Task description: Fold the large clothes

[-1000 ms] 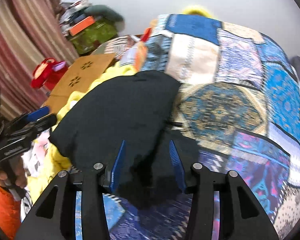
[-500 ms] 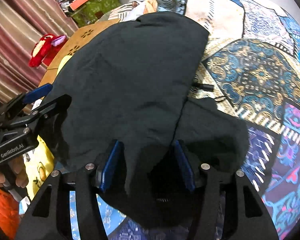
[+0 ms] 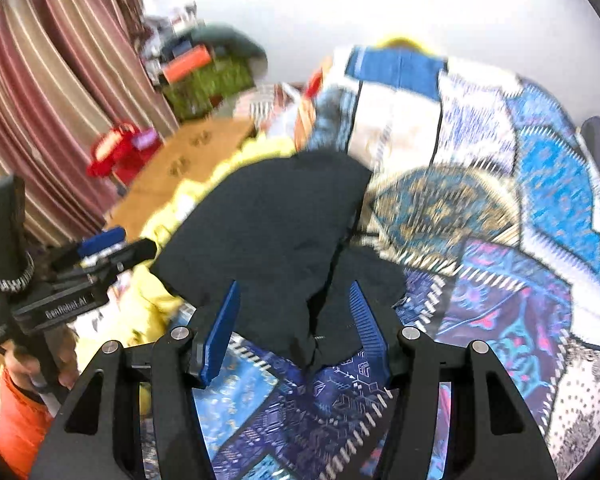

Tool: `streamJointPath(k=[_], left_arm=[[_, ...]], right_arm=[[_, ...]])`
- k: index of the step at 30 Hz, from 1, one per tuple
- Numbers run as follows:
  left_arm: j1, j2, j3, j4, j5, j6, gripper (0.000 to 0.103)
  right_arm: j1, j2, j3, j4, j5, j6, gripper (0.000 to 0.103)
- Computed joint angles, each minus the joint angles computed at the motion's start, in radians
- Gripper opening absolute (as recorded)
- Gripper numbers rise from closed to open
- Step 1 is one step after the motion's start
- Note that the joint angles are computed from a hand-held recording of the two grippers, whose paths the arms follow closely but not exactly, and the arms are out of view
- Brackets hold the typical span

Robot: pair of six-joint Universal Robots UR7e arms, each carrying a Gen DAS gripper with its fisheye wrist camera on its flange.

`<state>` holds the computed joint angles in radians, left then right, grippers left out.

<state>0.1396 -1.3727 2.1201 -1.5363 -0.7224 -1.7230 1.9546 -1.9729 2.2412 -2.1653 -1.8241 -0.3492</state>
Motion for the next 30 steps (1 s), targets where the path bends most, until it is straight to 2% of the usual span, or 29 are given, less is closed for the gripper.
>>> streamJointPath(k=[10,16,21,26,28,30], left_arm=[[-0.236,0.089,-0.232,0.386,0.109,-0.248,0.076],[-0.361,0.184,-0.385,0.640,0.181,-0.437,0.076],[-0.426,0.291,-0.508,0.851,0.193,-0.568,0.076],[-0.467,0.390,-0.597,1.006,0.175,-0.663,0.080],[-0.477,0.411,-0.610,1.023,0.162,-0.680,0.087],[-0.486,0.411,-0.601,0.995,0.154,-0.679,0.089]], right_arm=[[0.170,-0.159,-0.063,-0.043,0.060,0.027,0.053],[0.277,-0.232,-0.072,-0.110,0.053,0.044,0.053],[0.359,-0.272,-0.062,-0.170,0.029,0.057,0.053],[0.435,-0.296,-0.037,-0.232,-0.029,0.075,0.061],[0.448,-0.302,-0.030,-0.237,-0.048,0.079,0.062],[0.475,-0.302,-0.024,-0.245,-0.089,0.094,0.069]])
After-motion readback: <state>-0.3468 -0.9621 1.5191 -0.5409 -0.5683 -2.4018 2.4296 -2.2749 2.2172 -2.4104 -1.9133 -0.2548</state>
